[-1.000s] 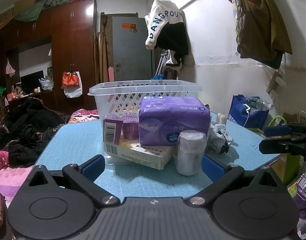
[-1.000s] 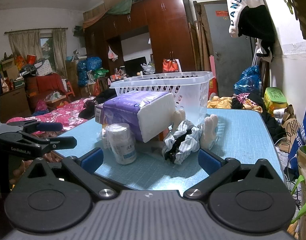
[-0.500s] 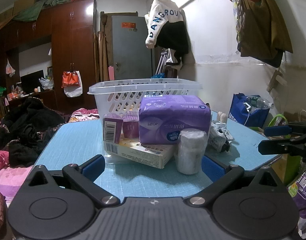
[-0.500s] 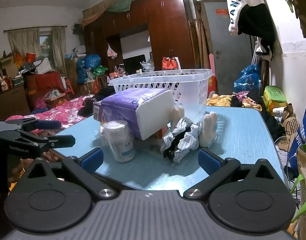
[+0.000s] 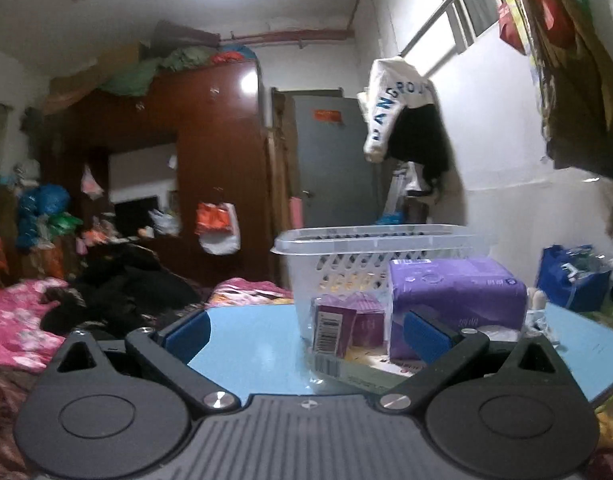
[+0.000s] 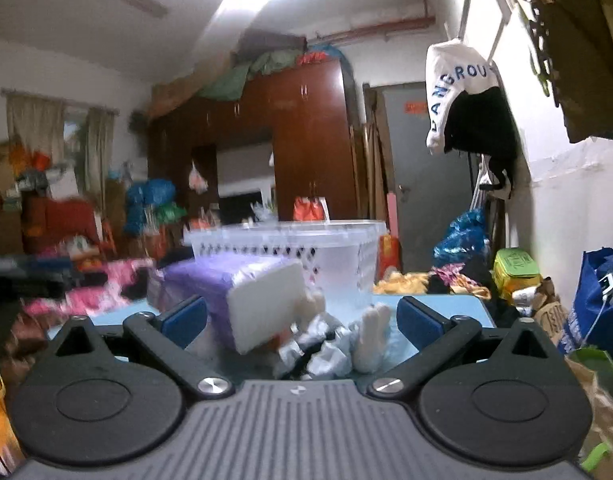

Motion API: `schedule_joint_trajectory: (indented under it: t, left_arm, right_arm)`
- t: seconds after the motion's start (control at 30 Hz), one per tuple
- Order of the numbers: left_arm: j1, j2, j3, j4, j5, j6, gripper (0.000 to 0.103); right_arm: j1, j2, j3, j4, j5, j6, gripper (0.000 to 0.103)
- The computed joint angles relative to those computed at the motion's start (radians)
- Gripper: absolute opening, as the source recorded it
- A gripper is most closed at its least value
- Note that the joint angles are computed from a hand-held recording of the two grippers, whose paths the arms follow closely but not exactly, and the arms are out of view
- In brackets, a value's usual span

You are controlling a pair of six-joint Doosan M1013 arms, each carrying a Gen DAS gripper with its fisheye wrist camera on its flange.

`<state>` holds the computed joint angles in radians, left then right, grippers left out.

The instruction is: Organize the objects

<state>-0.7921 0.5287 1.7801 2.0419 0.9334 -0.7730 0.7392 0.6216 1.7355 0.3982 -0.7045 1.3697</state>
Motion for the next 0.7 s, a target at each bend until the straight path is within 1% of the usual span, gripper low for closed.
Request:
schedule_joint_trajectory:
  t: [0.1,0.13,0.17,0.23,0.27,0.3,0.37,0.4,0.47,0.53,0.6,0.63,0.7]
  left_arm:
    - [0.034,-0.006,0.008,0.093,-0.073,-0.051,0.103]
    - [0.043,-0.009,0.003,0.079,-0.11,-0.049,0.103]
    - [0.045,-0.007,-0.001,0.061,-0.12,-0.041,0.103]
    - [0.041,0.003,-0.006,0.065,-0.084,-0.039,0.103]
    - [0.041,0.004,-0.004,0.092,-0.081,-0.057,0.103]
    - [0.046,-0.001,0.002,0.128,-0.095,-0.087,0.103]
    - [0.065,-0.015,0.016,0.251,-0.155,-0.191,0.103]
    - [0.073,-0.019,0.017,0.298,-0.18,-0.223,0.103]
    - [0.085,-0.018,0.013,0.376,-0.211,-0.245,0.103]
    - [0.098,-0.012,0.0,0.442,-0.248,-0.242,0.099]
    - [0.115,-0.003,-0.011,0.523,-0.288,-0.285,0.088]
    - [0.123,0.002,-0.016,0.562,-0.303,-0.316,0.086]
    - [0.134,0.011,-0.028,0.602,-0.33,-0.355,0.075]
  right_arm:
    - [-0.014,-0.002,-0.008,-0.051,0.05,0.061,0.103]
    - [-0.018,-0.001,-0.012,-0.062,0.065,0.074,0.103]
    - [-0.019,0.001,-0.016,-0.06,0.075,0.08,0.103]
    - [-0.021,0.005,-0.024,-0.089,0.092,0.11,0.103]
    - [-0.025,0.006,-0.027,-0.134,0.104,0.145,0.103]
    - [-0.028,0.008,-0.033,-0.176,0.115,0.179,0.103]
    - [-0.034,0.012,-0.047,-0.233,0.127,0.235,0.103]
    - [-0.034,0.014,-0.054,-0.251,0.13,0.244,0.103]
    - [-0.032,0.021,-0.071,-0.271,0.144,0.235,0.103]
    - [-0.033,0.027,-0.087,-0.293,0.163,0.234,0.103]
    - [-0.037,0.033,-0.098,-0.325,0.181,0.254,0.103]
    - [-0.039,0.035,-0.102,-0.336,0.184,0.263,0.102]
    - [-0.042,0.036,-0.103,-0.352,0.178,0.278,0.098]
